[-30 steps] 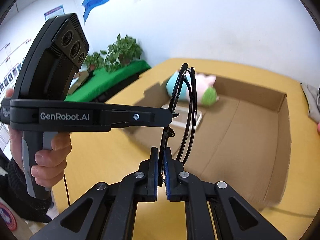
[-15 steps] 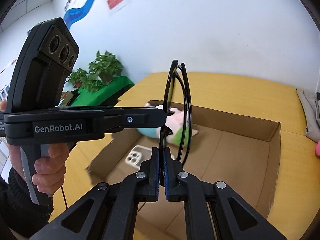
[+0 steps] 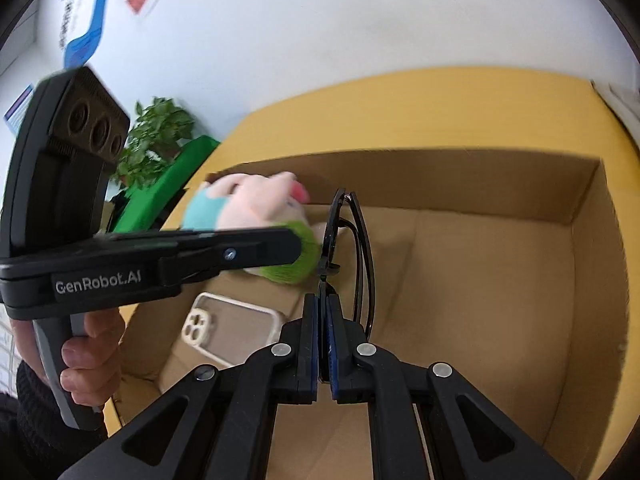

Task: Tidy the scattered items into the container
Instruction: 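Lower the sunglasses into the box and open the right gripper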

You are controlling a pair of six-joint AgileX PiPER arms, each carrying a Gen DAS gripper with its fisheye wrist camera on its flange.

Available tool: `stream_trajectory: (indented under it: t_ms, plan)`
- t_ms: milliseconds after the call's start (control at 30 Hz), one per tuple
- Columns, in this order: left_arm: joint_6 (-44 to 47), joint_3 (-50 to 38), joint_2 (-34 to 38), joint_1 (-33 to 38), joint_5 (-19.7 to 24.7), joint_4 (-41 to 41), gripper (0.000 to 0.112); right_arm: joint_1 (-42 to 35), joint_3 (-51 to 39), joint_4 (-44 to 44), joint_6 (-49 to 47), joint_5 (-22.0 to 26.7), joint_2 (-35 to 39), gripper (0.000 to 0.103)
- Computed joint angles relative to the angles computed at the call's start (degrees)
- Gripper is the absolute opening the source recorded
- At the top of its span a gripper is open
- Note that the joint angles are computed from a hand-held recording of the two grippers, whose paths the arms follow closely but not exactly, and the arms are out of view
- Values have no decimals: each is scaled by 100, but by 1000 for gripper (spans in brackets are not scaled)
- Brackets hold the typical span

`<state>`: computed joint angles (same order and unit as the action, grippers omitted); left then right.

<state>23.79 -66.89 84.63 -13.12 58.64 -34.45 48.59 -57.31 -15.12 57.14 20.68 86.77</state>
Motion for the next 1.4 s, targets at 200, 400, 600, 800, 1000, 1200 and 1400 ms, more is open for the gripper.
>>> stream_trajectory:
  t_ms: [200,400,600,800,1000,1200,1400]
  plan:
    - [-77,40,344,-36,-140,-103,0,-326,272,-138,548,-394,63,5]
    - [-488,-157,702,-238,-293,215,0,-564,412,530,245,-726,281,5]
    - [-596,-89,785,-236,-430,320,0,-661,202,655,285,-908,765,5]
    - [-533,41,561,-265,-516,284,4,-684,23,947,34,-931,1023,5]
    - [-560,316,91,-185,-545,177,33,-530,-125,142,802,-588,996,19]
    - [-1003,702,-931,-282,-729,657,53,43,-153,-1712,2664,362,393,76]
    - [-1652,1361,-2639,-604,-930,1643,70,1841,-158,-2815,3571,2794,-595,91]
